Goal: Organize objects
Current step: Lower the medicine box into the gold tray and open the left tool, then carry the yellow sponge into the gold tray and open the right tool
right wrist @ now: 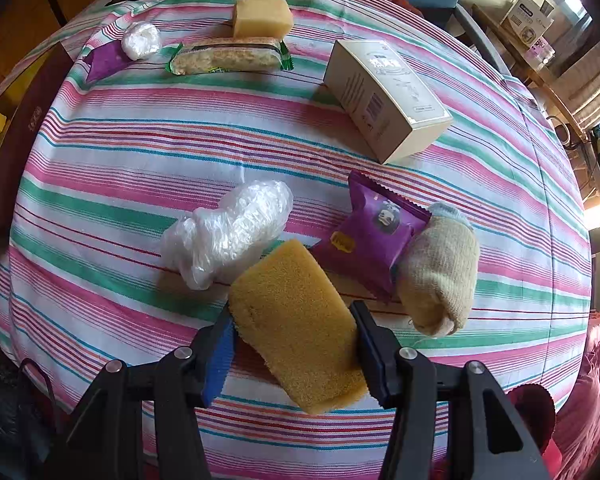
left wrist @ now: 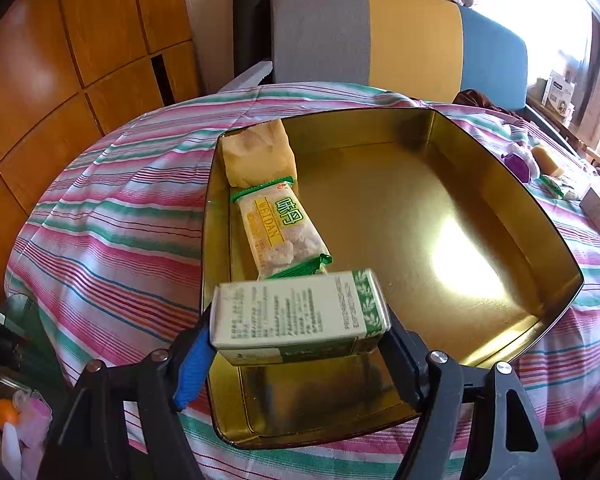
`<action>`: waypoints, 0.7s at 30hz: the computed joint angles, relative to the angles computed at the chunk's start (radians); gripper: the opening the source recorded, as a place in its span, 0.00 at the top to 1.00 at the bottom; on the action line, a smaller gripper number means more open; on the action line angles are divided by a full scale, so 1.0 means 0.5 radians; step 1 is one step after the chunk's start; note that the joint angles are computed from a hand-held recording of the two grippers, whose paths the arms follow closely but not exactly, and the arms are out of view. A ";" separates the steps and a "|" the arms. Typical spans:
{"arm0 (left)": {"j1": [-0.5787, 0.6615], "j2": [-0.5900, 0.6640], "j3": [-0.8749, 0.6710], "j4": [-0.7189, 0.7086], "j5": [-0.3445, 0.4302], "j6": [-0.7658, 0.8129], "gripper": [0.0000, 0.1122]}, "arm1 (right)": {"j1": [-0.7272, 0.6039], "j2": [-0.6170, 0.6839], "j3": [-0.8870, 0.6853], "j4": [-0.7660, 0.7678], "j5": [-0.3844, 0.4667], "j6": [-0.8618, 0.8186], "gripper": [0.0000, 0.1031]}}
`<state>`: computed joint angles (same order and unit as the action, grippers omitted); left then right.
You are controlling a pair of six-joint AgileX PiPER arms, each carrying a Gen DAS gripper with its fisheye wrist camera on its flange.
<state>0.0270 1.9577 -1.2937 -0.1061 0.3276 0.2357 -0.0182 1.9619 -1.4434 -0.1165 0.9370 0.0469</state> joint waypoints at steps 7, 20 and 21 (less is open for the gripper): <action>0.010 -0.080 0.083 -0.130 -0.099 0.115 0.23 | -0.005 -0.013 0.013 -0.009 -0.016 0.014 0.46; 0.254 -0.226 0.145 -0.667 -0.176 0.442 0.23 | 0.191 -0.390 -0.028 -0.261 -0.146 0.578 0.48; 0.273 -0.222 0.139 -0.669 -0.163 0.425 0.23 | 0.304 -0.390 -0.124 -0.321 -0.110 0.653 0.48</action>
<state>0.1633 1.8464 -1.2242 -0.4404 0.2460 0.4480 0.1339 1.7672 -1.5053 -0.2769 0.8818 0.3732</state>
